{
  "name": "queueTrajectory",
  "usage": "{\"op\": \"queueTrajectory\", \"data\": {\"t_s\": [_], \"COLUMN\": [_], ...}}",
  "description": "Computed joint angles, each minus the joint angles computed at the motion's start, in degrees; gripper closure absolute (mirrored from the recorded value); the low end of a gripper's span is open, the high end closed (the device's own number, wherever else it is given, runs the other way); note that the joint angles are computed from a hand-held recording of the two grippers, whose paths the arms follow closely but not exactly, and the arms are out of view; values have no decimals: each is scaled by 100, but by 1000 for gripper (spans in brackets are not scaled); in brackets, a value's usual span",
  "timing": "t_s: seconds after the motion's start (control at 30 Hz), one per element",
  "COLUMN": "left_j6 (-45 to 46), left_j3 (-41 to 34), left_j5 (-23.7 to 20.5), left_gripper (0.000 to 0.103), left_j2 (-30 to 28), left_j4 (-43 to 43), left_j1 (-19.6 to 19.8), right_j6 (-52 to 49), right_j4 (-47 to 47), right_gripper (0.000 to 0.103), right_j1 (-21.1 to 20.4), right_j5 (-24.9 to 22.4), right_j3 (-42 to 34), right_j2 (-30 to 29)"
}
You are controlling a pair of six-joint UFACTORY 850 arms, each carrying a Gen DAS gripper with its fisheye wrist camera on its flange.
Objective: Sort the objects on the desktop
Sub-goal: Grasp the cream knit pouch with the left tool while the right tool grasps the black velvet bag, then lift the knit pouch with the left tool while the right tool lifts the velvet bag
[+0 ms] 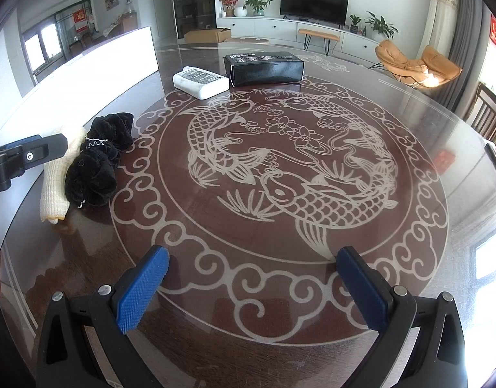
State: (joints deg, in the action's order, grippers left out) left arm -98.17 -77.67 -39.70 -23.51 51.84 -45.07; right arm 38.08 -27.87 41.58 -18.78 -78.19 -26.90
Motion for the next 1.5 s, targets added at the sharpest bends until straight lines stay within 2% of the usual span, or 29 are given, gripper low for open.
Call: {"op": "queueTrajectory", "data": {"t_s": [0.03, 0.1, 0.13, 0.2, 0.3, 0.4, 0.53, 0.8, 0.97, 1.07, 1.13, 1.2, 1.27, 1.3, 1.5], "left_j6": [-345, -890, -1092, -1146, -661, -418, -613, -541, -989, -954, -546, -21, 79, -74, -301], "left_j3": [49, 115, 196, 206, -35, -111, 90, 303, 537, 500, 274, 4, -44, 3, 174], "left_j5": [-57, -210, -88, 71, -145, -114, 132, 60, 258, 271, -43, -367, -445, -484, -474], "left_gripper": [6, 16, 19, 40, 41, 41, 43, 44, 43, 37, 26, 23, 29, 44, 48], "left_j2": [1, -4, 31, -9, -214, -298, -164, 10, 188, 153, -22, -222, -265, -232, -93], "left_j4": [181, 372, 448, 439, 298, 238, 365, 239, 352, 376, 170, -112, -129, -13, 42], "left_j1": [-11, -30, -12, 1, -62, -70, -45, -259, -259, -254, -292, -322, -344, -367, -407], "right_j6": [1, -1, -3, -3, -5, -7, -8, -14, -14, -15, -17, -19, -19, -20, -25], "right_j4": [-1, 1, 3, 2, 3, 5, 5, 11, 10, 11, 12, 14, 14, 15, 21], "right_gripper": [0, 0, 0, 0, 0, 0, 0, 0, 0, 0, 0, 0, 0, 0, 0], "right_j1": [-1, -1, 0, -1, -1, -2, -2, -2, -3, -4, -3, -4, -4, -4, -5], "right_j5": [3, 2, 1, 2, 3, 3, 5, 4, 6, 6, 5, 6, 6, 7, 8], "right_j3": [-1, -1, 0, -1, 0, 0, -1, 1, 0, -1, 1, 0, 1, 0, 2], "right_j2": [-4, -2, 0, -2, -2, -2, -3, 0, -4, -4, 0, -2, -1, -2, -1]}}
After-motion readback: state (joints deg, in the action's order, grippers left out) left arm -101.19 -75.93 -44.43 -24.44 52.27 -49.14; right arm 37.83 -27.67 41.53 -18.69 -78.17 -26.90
